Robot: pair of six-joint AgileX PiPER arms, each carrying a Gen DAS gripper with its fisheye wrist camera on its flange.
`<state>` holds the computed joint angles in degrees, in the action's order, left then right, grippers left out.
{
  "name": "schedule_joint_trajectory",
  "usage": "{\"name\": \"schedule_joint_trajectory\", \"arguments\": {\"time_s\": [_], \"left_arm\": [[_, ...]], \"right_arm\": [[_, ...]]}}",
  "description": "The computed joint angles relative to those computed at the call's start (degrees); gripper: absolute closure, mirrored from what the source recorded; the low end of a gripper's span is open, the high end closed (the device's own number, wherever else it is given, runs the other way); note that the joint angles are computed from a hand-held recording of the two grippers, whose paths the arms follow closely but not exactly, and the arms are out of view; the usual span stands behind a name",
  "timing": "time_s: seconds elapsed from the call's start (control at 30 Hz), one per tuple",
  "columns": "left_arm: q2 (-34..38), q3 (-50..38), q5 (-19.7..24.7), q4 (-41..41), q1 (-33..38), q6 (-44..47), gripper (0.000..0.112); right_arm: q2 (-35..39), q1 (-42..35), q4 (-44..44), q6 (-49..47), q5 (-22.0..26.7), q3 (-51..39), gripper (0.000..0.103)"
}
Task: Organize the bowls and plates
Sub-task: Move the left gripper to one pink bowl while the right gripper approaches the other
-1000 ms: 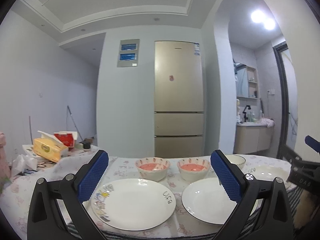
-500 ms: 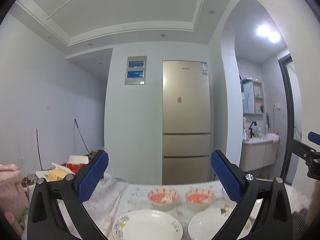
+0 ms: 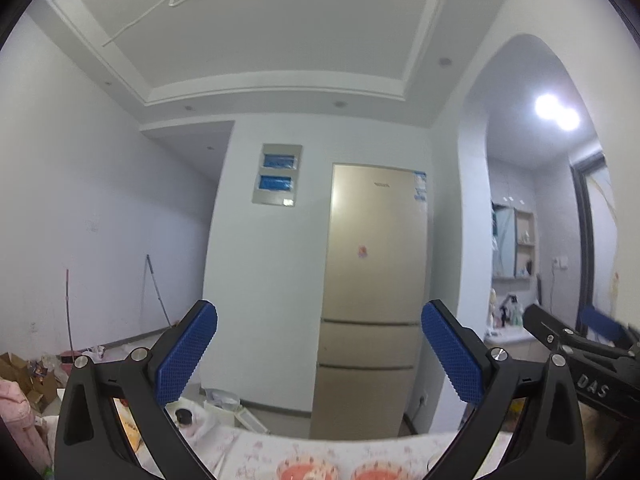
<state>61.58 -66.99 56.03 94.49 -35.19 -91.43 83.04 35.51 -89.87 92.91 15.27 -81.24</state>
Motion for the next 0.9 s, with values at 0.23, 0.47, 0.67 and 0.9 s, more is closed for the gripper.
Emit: {"name": "schedule_joint_trajectory", "arguments": {"time_s": [0.23, 0.47, 0.67, 0.9], "left_arm": [[3.9, -7.2, -10.1, -8.1, 11.2, 4.5, 0.012], [7.8, -3.7, -20.3, -14.1, 22.9, 5.2, 0.014], [15.8, -7.1, -28.4, -30.5, 32.8, 16.6, 0.014], [33.0, -21.1, -28.0, -64.0, 42.0, 44.7, 0.017]], "right_arm": [[6.0, -5.5, 36.3, -26.6, -6.0, -11.0, 0.000], [14.1, -6.1, 47.4, -35.5, -8.7, -14.2, 0.000], [25.3, -7.0, 73.3, -58.1, -4.0, -23.8, 0.002], [47.1, -9.2, 97.8, -77.6, 18.8, -55.5, 0.010]]}}
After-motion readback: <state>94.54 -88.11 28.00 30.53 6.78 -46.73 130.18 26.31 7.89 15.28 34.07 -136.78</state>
